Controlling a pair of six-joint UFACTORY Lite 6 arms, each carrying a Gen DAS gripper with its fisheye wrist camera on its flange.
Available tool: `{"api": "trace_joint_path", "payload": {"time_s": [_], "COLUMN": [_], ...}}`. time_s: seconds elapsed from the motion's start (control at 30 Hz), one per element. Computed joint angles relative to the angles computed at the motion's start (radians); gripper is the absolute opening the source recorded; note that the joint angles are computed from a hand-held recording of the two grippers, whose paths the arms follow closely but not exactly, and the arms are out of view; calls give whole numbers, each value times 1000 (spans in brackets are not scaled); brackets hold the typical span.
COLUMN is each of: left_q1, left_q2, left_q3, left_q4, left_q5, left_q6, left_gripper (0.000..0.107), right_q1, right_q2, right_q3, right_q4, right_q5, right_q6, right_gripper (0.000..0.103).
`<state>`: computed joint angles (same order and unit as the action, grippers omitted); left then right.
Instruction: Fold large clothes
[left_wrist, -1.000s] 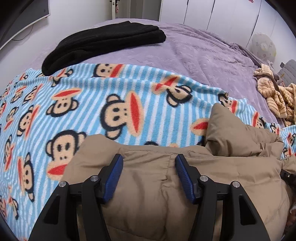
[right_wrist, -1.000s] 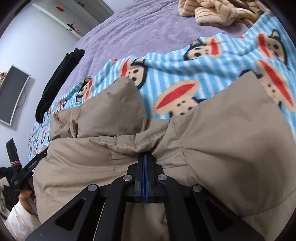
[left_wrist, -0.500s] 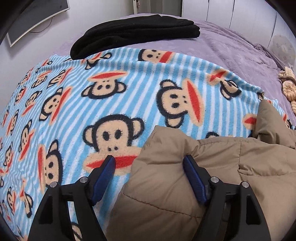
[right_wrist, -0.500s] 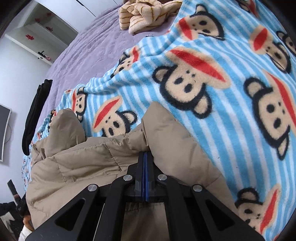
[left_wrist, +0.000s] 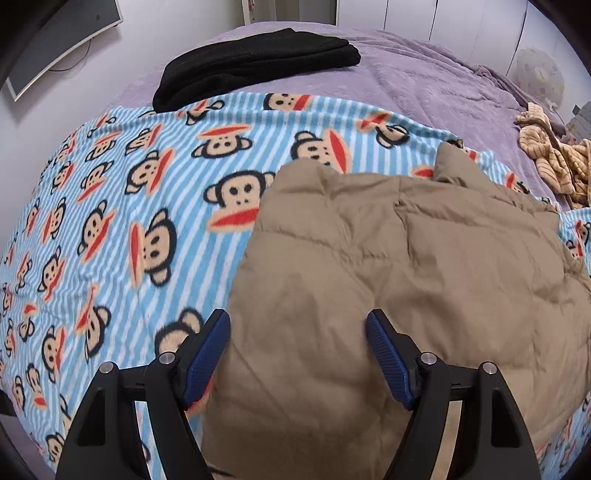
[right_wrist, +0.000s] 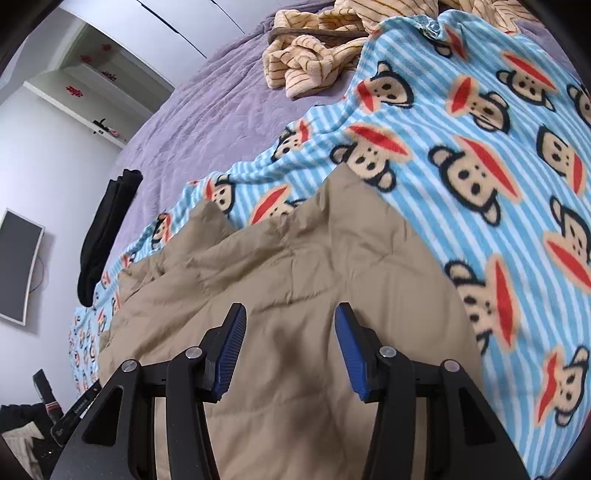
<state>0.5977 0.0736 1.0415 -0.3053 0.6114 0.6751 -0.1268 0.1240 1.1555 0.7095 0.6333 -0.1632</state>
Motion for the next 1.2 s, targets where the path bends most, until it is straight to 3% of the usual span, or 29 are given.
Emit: {"api": "trace_joint_path", "payload": {"time_s": [0.03, 0.07, 0.13, 0.27, 0.3, 0.37, 0.53, 0.6, 0.83, 1.03, 1.2], "left_q1": [13, 30, 70, 111, 116, 125, 149, 153, 196, 318, 392], "left_q2": [-41, -75, -146, -225, -239, -245, -254, -261, -221, -118, 5], "left_q3": [-36, -63, -115, -177, -193, -202, -224, -239, -240, -168, -114], "left_q4": [-5, -12, -50, -40, -28, -16, -14, -14, -43, -145, -184], "left_q5": [11, 26, 62, 127, 133, 149, 186, 191, 215, 308, 374], "left_q6": [13, 25, 79, 105, 101, 93, 100, 106, 143, 181, 198], "left_gripper": [97, 103, 103, 103, 103, 103, 103, 103, 103, 103, 103], "right_q1": [5, 10, 19, 32, 27, 18, 11, 7, -17, -33, -94], "right_q2": [-58, -102, -194, -373, -418, -504, -615, -638, -635, -539, -485], "right_q3": [-53, -93, -177, -340, -381, -461, -588, -634, -718, -699, -743], "right_q4": [13, 21, 37, 51, 56, 74, 110, 141, 245, 326, 495], "right_q5": [12, 24, 52, 97, 112, 138, 169, 178, 178, 182, 215], "right_q6": [0, 2, 3, 35, 37, 47, 74, 63, -16, -90, -233], "right_gripper": [56, 59, 72, 74, 81, 83, 87, 103, 103, 103, 103]}}
